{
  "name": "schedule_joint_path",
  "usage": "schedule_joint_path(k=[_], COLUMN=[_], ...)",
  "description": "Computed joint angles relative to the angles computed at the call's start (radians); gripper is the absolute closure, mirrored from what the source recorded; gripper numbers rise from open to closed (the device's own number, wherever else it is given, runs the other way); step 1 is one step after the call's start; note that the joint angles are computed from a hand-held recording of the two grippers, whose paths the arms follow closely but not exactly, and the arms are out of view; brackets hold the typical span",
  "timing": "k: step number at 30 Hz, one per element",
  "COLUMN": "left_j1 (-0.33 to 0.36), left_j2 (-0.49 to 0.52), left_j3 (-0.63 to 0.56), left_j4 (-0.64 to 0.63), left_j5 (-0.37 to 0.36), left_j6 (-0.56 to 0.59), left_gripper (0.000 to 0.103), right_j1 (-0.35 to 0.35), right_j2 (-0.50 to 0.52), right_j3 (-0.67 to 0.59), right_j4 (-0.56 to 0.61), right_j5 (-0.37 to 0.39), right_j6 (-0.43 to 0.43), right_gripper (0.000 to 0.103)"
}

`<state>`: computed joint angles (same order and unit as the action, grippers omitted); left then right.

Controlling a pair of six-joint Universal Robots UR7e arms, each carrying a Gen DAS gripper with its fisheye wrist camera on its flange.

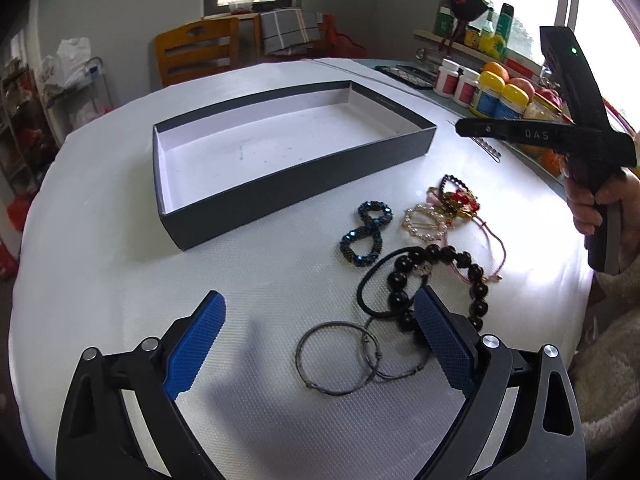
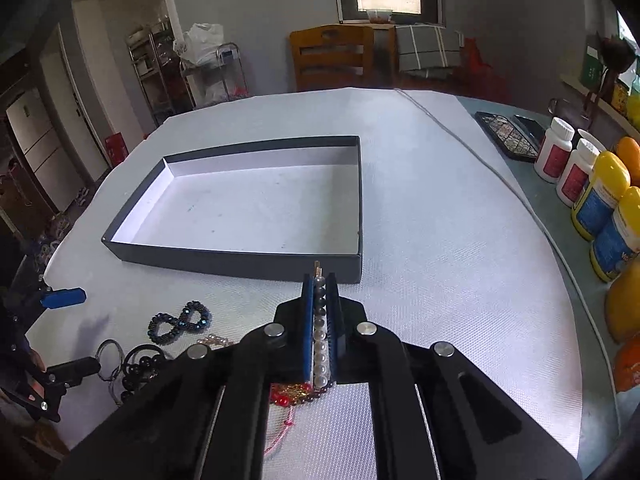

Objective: Organize jewelry
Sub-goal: 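Grasp the white pearl hairpin with the right gripper, then grasp the black hair tie with the left gripper while the right gripper holds the pearl hairpin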

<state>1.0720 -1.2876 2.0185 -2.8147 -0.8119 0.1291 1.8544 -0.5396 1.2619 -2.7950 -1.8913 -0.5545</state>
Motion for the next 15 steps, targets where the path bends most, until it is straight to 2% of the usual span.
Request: schedule_joint_path(k=[3, 5, 8, 13, 15], left_j1=[-0.003, -0.007, -0.014, -0.027, -0.025], left_j2=[-0.003, 0.014, 0.048, 0.095, 0.110], left_j3=[0.007, -0.003, -0.021, -0.038, -0.049], left_j4=[0.001, 0.012, 0.026, 0.022, 0.034], left_j5=[-0.049, -0.067, -0.076, -0.056, -0.047], left_j6=[0.026, 0.044, 0.080, 0.130, 0.130], left_gripper=[0.019, 0.040, 0.054, 0.057, 0.061], right_j1=[0.006, 0.008, 0.012, 0.012, 0.012], right_j2=[-0.017, -0.023, -0.026, -0.032, -0.032], right_j3=[0.016, 0.023, 0.033, 0.047, 0.051], right_j4=[0.016, 0.036, 0.050, 0.070, 0.080], right_j5=[0.021, 0.034, 0.040, 0.042, 0.044], right_j6=[-0.010, -0.011, -0.020, -0.030, -0.033], right_gripper=[0.098, 0.098, 0.098, 0.097, 0.097])
